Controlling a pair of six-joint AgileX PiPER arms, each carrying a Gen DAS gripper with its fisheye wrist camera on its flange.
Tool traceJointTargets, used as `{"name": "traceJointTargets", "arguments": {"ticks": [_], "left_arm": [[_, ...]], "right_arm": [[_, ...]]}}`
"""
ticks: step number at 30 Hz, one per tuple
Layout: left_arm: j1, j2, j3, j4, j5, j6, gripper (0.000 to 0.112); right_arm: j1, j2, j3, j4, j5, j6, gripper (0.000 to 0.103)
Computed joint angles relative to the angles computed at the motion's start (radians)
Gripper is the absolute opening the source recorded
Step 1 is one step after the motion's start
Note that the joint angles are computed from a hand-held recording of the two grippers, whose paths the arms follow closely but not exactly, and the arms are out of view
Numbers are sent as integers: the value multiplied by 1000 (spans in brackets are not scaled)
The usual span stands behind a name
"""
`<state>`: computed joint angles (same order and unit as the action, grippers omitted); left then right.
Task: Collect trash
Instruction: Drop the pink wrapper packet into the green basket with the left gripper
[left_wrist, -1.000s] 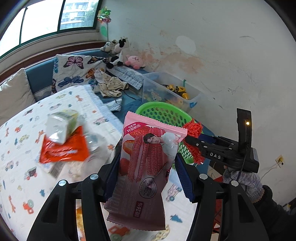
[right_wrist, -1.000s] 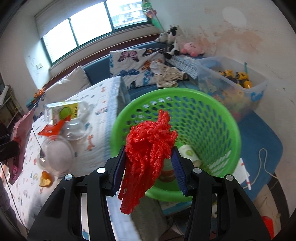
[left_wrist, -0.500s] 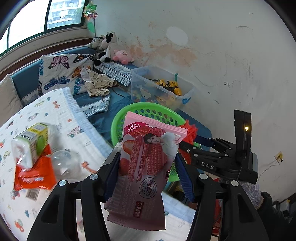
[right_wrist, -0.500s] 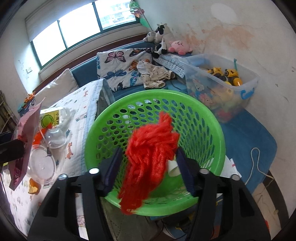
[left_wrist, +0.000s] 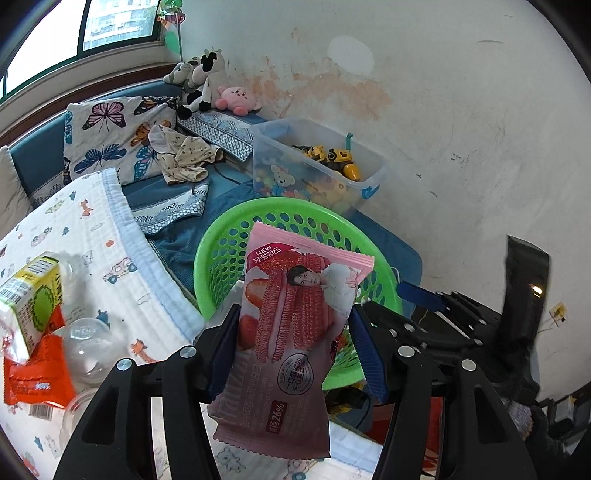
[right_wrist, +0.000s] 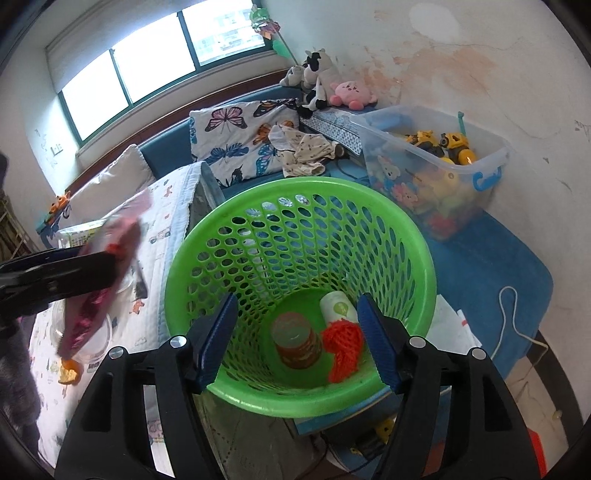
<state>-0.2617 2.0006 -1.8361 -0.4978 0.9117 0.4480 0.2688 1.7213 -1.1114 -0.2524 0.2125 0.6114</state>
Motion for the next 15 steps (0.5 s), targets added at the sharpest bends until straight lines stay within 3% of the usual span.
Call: {"name": "traceJointTargets", "arguments": {"ticks": [10, 15], "left_arm": [[-46, 97, -130, 74, 26, -101, 57], [-51, 100, -126, 74, 16, -109, 68]], "right_arm": [[5, -51, 65, -17, -34, 26, 70], [5, -58, 80, 1, -40, 16, 70]]}}
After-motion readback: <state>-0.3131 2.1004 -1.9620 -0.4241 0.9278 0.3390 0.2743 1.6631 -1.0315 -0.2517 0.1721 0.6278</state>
